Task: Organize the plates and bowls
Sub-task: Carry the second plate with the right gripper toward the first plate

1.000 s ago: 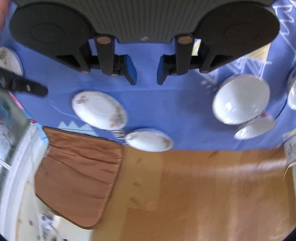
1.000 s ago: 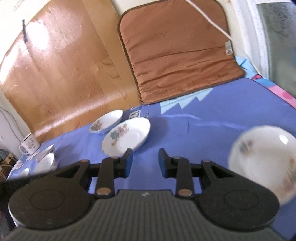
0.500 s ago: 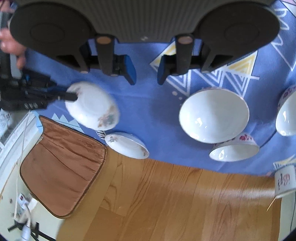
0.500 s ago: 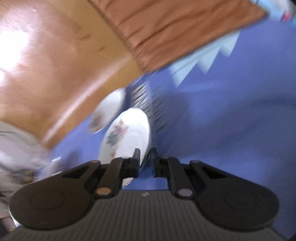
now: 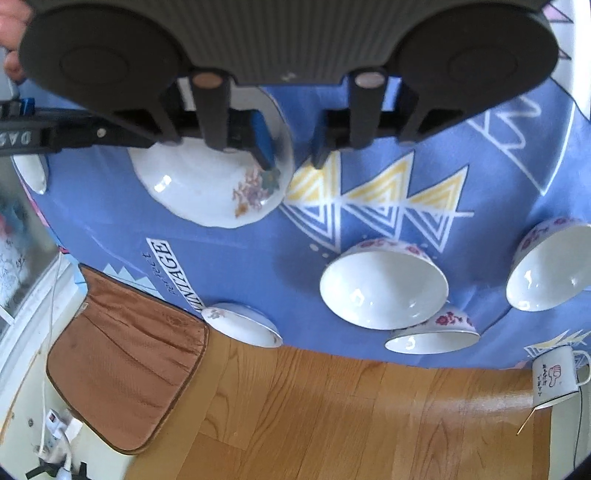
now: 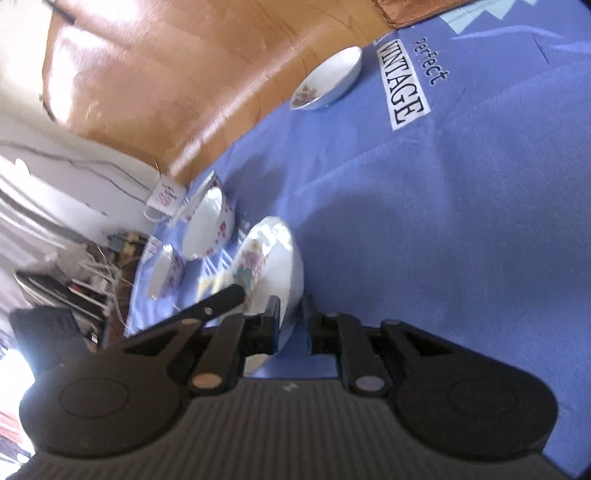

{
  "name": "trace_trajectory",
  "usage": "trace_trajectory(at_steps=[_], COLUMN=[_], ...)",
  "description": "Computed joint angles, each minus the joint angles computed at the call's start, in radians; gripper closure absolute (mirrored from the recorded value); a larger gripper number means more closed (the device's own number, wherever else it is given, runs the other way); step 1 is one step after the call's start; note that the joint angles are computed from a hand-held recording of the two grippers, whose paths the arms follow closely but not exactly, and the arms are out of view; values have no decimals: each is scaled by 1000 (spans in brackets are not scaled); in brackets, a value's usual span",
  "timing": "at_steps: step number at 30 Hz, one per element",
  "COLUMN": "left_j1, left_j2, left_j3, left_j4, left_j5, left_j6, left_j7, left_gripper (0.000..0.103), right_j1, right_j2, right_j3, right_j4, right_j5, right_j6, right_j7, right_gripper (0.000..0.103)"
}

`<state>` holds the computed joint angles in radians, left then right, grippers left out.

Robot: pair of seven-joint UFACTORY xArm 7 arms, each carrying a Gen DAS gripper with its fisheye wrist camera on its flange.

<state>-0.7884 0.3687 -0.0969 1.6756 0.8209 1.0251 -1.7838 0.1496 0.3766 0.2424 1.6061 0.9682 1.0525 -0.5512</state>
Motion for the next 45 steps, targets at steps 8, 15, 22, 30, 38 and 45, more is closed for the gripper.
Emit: trace_trajectory(at_steps=[8, 15, 22, 30, 38, 45], left_j1=[-36, -40, -28, -19, -50, -77], left_j2=[38, 25, -1, 7, 44, 44], left_j3=[12, 8, 0, -6, 11, 12], left_j4=[60, 40, -3, 9, 70, 98], left_j5=[16, 25, 34, 31, 23, 57], left_j6=[55, 58, 22, 23, 72, 109], left_j7=[17, 6, -28, -30, -10, -10], left_gripper=[91, 85, 83, 85, 90, 90], right_j1=[69, 73, 79, 90, 87, 93], right_j2=[-90, -60, -116, -119, -119, -185], right_j3=[14, 19, 20, 14, 22, 19], right_j4=[-137, -124, -188, -203, -208, -274], right_j5=[-39, -51, -30, 5, 16, 103], right_j6=[-337, -330, -373, -405, -398, -447], right_j7=[-214, -183, -218, -198, -240, -369], right_gripper=[86, 86, 86, 86, 89, 89])
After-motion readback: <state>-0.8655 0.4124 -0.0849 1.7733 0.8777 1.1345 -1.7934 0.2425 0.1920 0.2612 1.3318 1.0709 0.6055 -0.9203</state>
